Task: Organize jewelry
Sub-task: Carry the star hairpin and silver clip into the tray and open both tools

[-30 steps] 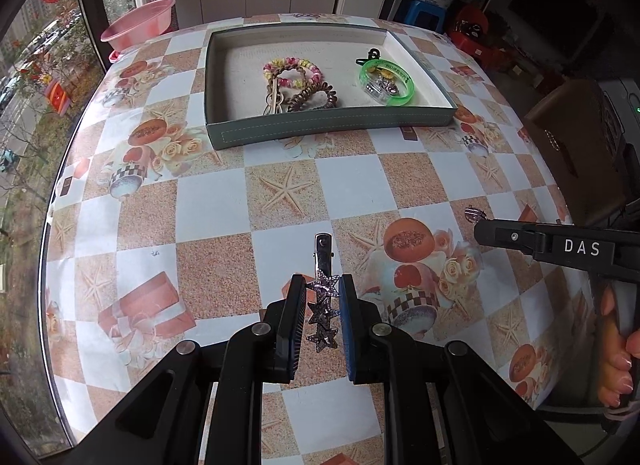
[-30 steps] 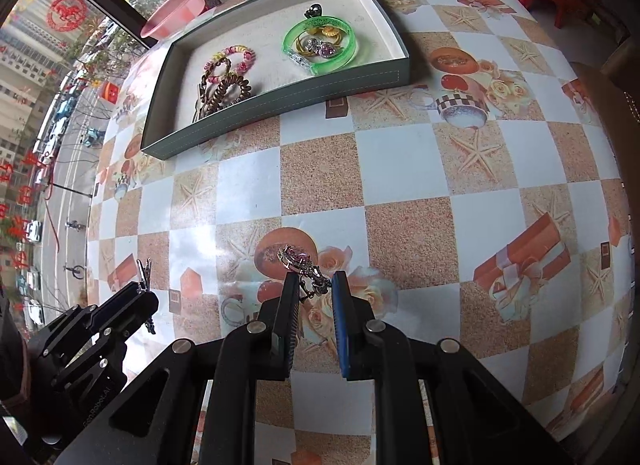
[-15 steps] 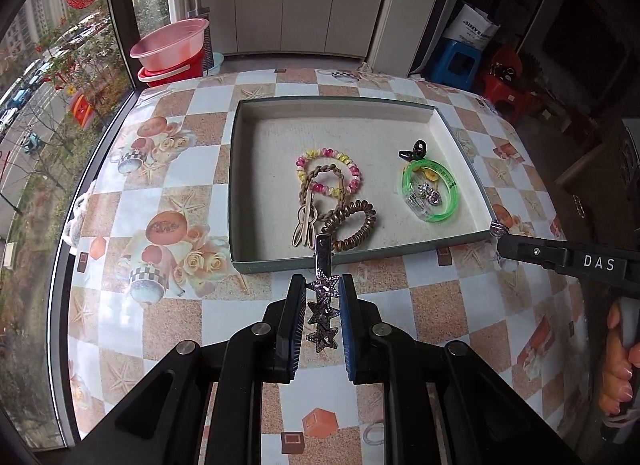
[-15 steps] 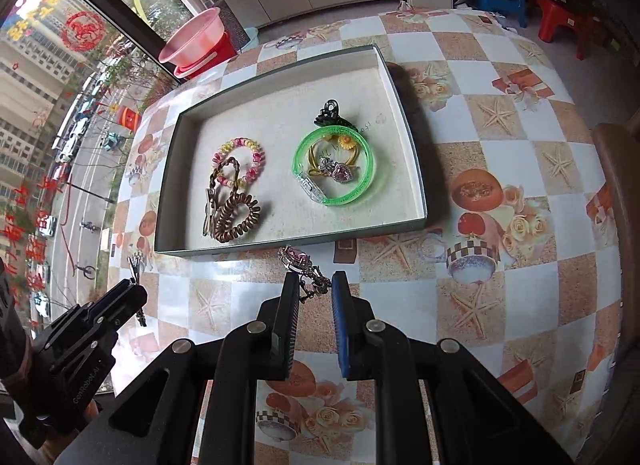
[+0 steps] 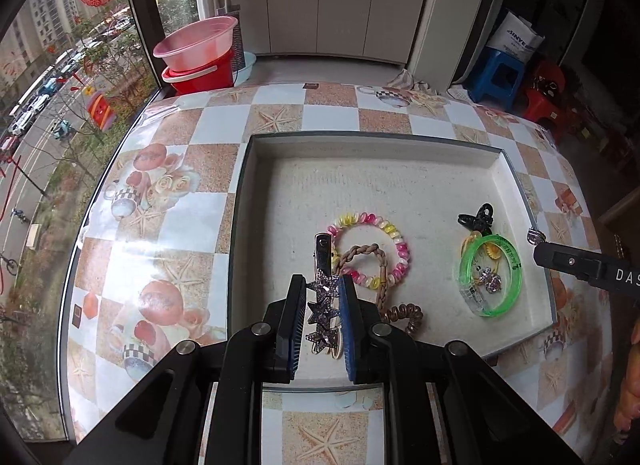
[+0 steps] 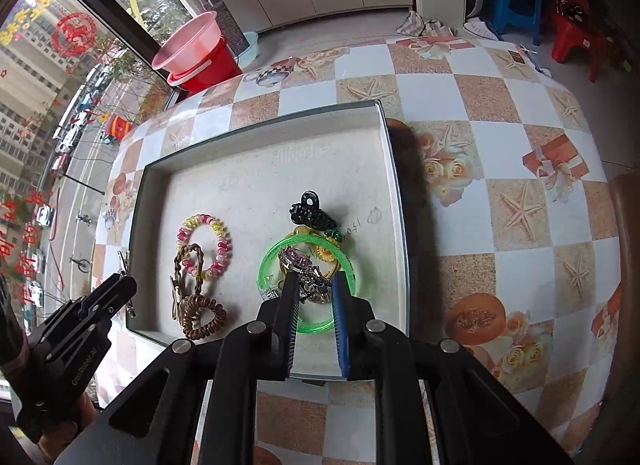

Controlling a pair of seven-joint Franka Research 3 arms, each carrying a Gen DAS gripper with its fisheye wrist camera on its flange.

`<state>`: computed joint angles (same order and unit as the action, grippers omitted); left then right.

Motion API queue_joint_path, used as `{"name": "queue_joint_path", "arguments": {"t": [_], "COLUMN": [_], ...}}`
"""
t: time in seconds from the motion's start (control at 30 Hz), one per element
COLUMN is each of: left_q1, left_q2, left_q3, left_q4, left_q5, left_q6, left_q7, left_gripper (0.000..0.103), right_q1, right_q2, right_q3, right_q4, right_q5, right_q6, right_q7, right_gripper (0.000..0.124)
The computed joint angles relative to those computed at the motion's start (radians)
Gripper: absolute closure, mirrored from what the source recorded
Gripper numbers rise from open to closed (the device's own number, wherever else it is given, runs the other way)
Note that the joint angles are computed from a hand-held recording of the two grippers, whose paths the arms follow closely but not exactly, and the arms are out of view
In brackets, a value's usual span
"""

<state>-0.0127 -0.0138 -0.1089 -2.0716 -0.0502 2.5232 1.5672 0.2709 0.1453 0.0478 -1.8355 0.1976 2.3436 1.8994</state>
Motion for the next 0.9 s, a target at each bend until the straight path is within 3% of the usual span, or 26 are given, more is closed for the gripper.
{"name": "queue_joint_path", "arguments": {"t": [0.5,0.9], "left_q1": [-0.002,-0.009], "left_q2": [0.111,0.133], "left_q3": [-0.016,-0.020], "left_q4": [0.068,0.079], "left_q5": [0.154,0.216], "left_q6": [-0.002,-0.013], "left_q7": [-0.096,-0.121], "left_gripper": [0.073,0.073], "right_q1": [-0.005,-0.014], "right_q2": [0.116,0.129], "right_q3": [-0.023,-0.020], "right_q4": [0.092,0.089], "right_q5": [-0.049,-0.009], "right_q6": [-0.010,-0.025], "right_q7": [0.020,0.003], "right_gripper": [0.106,0.106]}}
